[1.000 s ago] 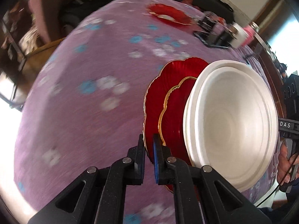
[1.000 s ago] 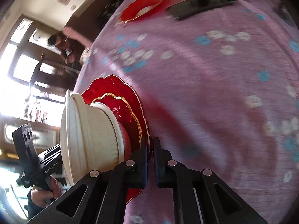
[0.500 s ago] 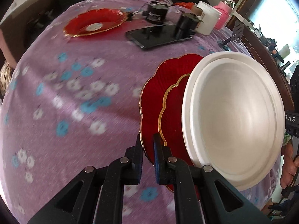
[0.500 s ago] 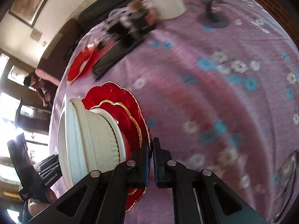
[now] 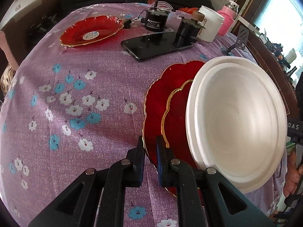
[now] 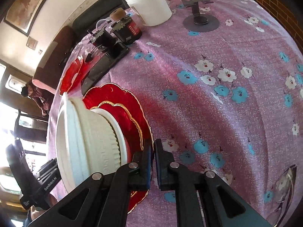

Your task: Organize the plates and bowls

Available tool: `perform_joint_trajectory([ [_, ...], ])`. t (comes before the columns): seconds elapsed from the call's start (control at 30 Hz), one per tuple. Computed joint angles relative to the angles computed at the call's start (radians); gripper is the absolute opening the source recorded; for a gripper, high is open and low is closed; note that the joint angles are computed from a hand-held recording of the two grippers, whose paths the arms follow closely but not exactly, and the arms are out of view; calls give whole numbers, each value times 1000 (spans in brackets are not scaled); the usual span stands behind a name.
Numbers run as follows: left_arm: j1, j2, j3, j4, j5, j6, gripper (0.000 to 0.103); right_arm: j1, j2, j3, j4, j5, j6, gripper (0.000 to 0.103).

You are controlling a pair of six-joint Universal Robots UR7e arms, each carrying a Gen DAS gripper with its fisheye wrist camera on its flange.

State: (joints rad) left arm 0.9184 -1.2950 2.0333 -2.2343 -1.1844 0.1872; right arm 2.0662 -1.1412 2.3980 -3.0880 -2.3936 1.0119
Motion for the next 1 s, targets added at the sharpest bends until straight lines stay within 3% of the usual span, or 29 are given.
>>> perform_joint_trajectory([
  [0.23, 1, -27, 18, 0, 5, -15, 19, 46, -35, 7, 56, -40, 43, 7],
  [0.5, 6, -85, 52, -2, 12, -25, 42, 90, -46, 29, 96, -47, 127, 7],
  [0.6, 6, -123, 70, 1, -2, -21, 46, 114, -39, 39, 99, -45, 162, 7],
  [1.0, -15, -278, 142, 44, -33, -34, 52, 243, 31, 30, 201, -40, 342, 7],
])
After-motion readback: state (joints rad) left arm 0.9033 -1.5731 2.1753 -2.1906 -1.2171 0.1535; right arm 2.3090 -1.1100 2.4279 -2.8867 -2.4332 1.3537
